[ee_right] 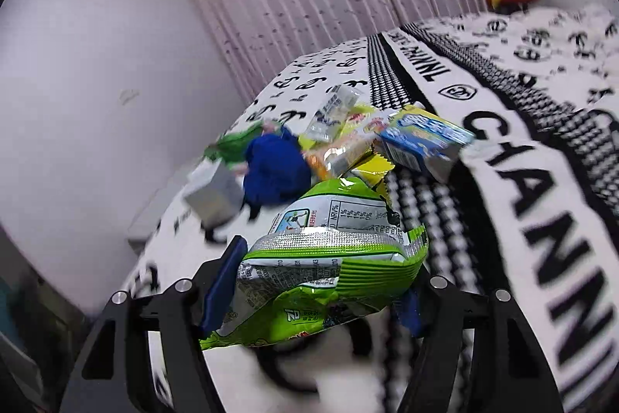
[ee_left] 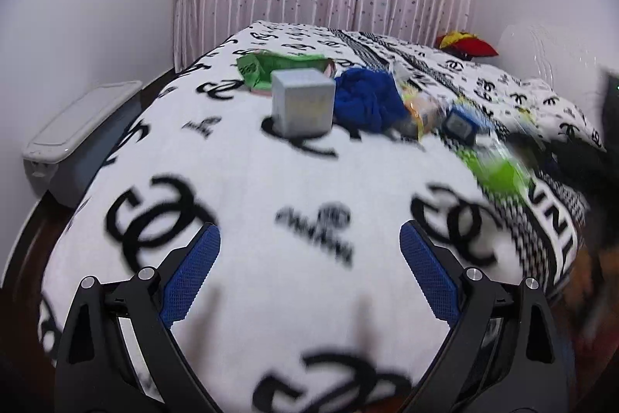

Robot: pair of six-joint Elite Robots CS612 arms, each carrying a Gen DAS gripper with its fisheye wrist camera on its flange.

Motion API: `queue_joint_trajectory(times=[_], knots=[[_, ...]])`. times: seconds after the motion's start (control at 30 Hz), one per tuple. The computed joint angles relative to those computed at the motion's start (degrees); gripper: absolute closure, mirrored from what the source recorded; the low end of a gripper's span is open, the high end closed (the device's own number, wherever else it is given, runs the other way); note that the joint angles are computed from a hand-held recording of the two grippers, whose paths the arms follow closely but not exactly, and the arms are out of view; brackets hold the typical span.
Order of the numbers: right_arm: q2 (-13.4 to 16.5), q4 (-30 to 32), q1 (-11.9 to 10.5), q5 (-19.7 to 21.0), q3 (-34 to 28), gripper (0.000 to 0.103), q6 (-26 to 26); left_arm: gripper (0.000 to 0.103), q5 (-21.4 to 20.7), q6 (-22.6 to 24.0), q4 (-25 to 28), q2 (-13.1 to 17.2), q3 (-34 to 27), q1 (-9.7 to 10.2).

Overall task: Collect trash
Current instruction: 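Grasp the green snack bag with right tool while left tool grasps grey box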

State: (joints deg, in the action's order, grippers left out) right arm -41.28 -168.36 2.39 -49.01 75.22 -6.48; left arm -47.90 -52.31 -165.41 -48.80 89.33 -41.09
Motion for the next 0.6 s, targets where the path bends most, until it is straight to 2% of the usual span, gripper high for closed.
queue_joint_trajectory(times=[0.13,0.2,0.33,0.4,0.43,0.6], knots=[[-3.67,-3.06,-1.55,0.19,7.78,0.036,-5.17,0.011,-2.23,2.05,0.43,2.77,-5.64,2.79],[-4.58,-4.08,-2.17,0.68,10.19,0.036,-6.21,0.011,-1.63,1.81,3.62,4.30,-9.11,3.94],[-5.94,-4.71,-2.82,1.33,13.69,0.036,-8.59,0.011,-1.19,-0.56,12.07,7.85,-17.16,6.37],[-6.53,-5.15,-2.92,1.12,15.14,0.036,-9.91,0.011,-1.59,-1.34,13.54,8.97,-19.52,7.19],[-6.71,-5.47,-2.93,0.82,15.70,0.036,-10.37,0.011,-0.96,-2.89,16.68,9.82,-21.62,7.63],[-7.18,-4.45,-2.89,0.42,16.71,0.036,-12.56,0.012,-1.99,-8.39,24.92,11.47,-26.09,8.84]])
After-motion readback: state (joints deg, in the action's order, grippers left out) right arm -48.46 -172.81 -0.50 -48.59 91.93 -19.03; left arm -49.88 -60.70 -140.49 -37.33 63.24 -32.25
